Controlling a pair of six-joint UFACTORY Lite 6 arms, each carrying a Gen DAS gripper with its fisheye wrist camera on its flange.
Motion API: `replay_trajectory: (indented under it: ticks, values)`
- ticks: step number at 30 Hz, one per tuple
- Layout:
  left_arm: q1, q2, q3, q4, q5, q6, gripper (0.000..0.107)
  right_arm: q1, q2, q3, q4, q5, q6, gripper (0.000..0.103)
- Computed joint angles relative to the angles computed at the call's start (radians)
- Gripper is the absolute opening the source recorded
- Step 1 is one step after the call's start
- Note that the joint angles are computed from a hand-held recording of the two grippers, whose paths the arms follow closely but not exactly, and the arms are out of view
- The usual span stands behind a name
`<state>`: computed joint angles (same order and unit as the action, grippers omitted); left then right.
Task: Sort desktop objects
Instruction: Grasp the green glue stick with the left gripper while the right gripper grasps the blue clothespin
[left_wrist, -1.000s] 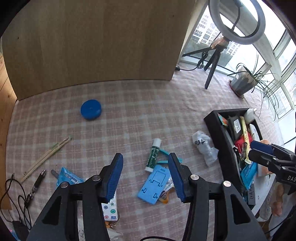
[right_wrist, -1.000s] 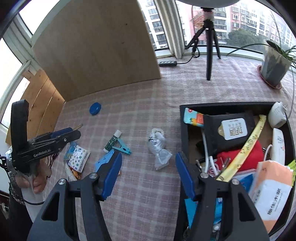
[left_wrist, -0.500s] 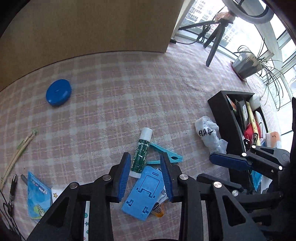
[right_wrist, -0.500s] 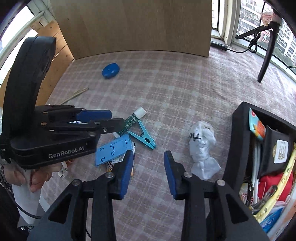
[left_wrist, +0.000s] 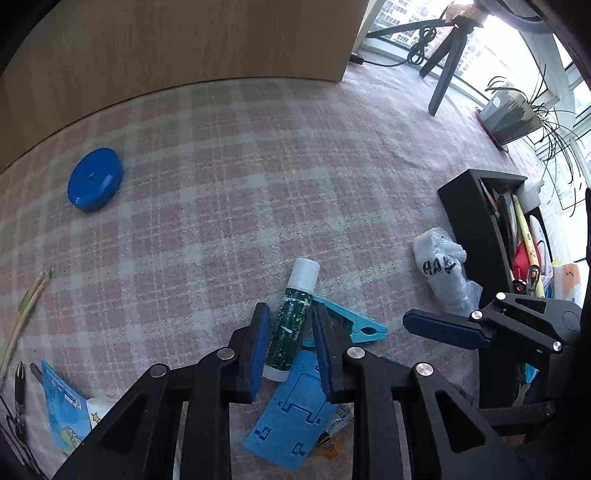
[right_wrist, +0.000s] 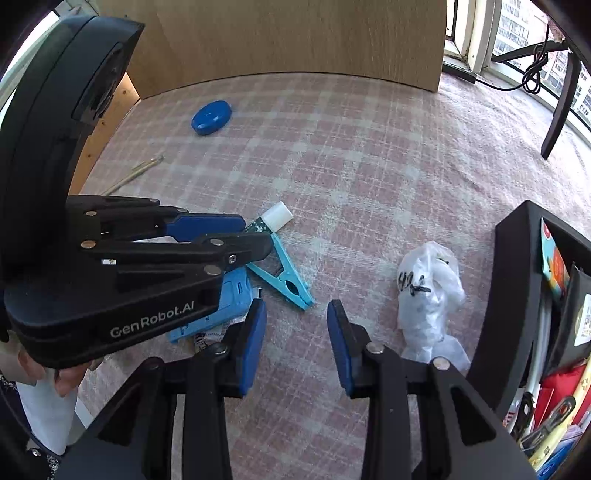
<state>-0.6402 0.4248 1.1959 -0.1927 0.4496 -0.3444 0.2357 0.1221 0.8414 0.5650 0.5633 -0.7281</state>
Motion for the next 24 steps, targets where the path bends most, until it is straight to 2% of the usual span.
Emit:
replay_trajectory:
  ticks: [5, 16, 18, 19, 24]
  values:
    - [0.017, -0.042, -0.051, 0.020, -0.009, -0.021, 0.015, 0.026, 0.032, 0.022, -0.018, -0.019, 0.006, 0.034]
    - [0.056, -0.175, -0.218, 0.039, -0.069, -0.075, 0.015, 0.099, 0.093, 0.075, -0.092, -0.077, 0.128, 0.034]
    - [0.072, -0.211, -0.260, 0.011, -0.084, -0.050, 0.015, 0.119, 0.079, 0.071, -0.158, -0.102, 0.199, 0.026]
    - [0.076, -0.215, -0.265, 0.004, -0.087, -0.048, 0.015, 0.119, 0.075, 0.071, -0.172, -0.102, 0.217, 0.019]
    - [0.047, -0.253, -0.303, 0.027, -0.099, -0.088, 0.015, 0.073, 0.048, 0.074, -0.099, -0.048, 0.164, 0.019]
